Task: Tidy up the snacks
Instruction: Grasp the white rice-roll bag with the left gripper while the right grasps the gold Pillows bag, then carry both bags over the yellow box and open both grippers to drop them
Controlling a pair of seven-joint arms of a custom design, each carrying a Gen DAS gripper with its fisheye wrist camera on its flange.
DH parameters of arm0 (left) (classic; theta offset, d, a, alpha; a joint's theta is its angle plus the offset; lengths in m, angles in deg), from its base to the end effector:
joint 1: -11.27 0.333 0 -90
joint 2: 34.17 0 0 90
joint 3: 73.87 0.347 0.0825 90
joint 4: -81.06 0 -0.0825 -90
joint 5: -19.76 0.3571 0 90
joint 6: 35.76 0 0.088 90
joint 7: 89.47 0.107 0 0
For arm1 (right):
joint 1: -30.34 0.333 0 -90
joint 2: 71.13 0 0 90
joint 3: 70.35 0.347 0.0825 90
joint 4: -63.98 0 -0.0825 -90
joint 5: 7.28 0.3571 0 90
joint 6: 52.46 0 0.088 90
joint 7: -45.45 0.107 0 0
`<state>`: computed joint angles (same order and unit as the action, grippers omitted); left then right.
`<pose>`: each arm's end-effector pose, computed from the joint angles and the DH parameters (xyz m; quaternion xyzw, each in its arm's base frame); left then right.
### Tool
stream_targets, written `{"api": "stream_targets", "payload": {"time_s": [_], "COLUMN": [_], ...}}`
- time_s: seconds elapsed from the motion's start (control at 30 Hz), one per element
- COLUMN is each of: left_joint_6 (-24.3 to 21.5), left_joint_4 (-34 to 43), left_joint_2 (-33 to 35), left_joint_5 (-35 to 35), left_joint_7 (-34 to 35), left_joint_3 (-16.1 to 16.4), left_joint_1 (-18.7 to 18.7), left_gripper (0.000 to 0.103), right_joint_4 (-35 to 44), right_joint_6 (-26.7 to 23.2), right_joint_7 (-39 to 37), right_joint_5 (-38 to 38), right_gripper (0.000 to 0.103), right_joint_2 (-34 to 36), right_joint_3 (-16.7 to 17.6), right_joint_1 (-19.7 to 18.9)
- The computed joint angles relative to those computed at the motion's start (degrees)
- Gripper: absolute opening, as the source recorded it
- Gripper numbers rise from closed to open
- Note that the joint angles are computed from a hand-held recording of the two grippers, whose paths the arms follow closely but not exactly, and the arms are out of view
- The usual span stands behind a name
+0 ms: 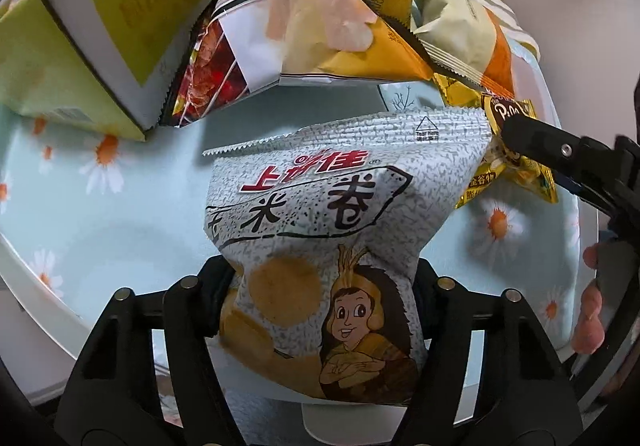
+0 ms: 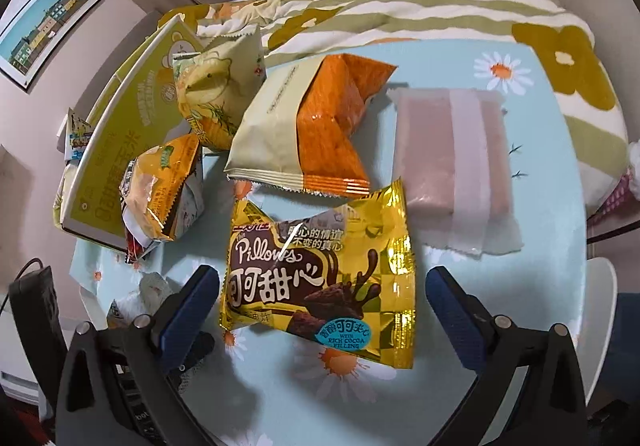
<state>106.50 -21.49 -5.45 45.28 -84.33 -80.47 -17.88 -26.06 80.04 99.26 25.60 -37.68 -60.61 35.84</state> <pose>0.5470 -0.3841 0.3375 -0.8613 0.4824 -0.1279 0.0950 0.6868 0.1746 0.3651 -0.8263 0.4904 0.0903 0.2619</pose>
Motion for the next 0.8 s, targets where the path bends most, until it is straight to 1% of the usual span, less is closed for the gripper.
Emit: {"api": "stream_targets", "payload": {"time_s": [0.23,0.4,0.47,0.5,0.53,0.67,0.7,0.8], "left_joint_6": [-0.72,-1.65,-1.74,-1.9,-2.37,-4.16,-4.5,-5.44], "left_joint_4": [-2.86,-3.96,-4.17,-3.99,-3.21,-2.55,-1.06,-0.56], "left_joint_2": [-2.63,-4.0,-4.37,-4.37,-4.05,-4.56,-3.53,-3.87], "left_joint_5": [1.15,2.45,2.9,3.0,3.06,3.53,3.53,4.2], "left_joint_7": [-1.18,-1.37,-1.61,-1.55,-1.33,-1.58,-1.09,-1.47], "left_joint_3": [-0.1,-0.58,-0.75,-0.86,-0.93,-1.22,-1.17,-1.03], "left_joint_1": [-0.13,-0.04,0.02,0.1,0.14,-0.25,0.03,-0.25], "left_gripper": [0.062,0.062,0.062,0.062,0.062,0.062,0.062,0.062], "right_joint_4": [1.13,0.47,-0.23,-0.82,-1.52,-2.67,-2.9,-3.78], "right_joint_6": [-0.86,1.45,2.81,3.78,4.8,5.3,5.09,4.51], "right_joint_7": [0.97,0.68,0.78,0.92,0.8,0.1,-0.44,-0.87], "right_joint_5": [0.81,0.4,-0.49,-1.25,-2.07,-2.03,-1.38,-1.23], "right_gripper": [0.103,0.103,0.098,0.091,0.088,0.081,0.074,0.073], "right_joint_2": [1.54,1.44,1.11,0.78,0.38,-0.31,-0.54,-1.44], "right_joint_3": [0.48,0.56,0.29,0.02,-0.17,0.55,0.95,0.83], "right_joint_1": [0.18,0.82,1.41,1.85,2.21,1.45,0.92,0.82]}}
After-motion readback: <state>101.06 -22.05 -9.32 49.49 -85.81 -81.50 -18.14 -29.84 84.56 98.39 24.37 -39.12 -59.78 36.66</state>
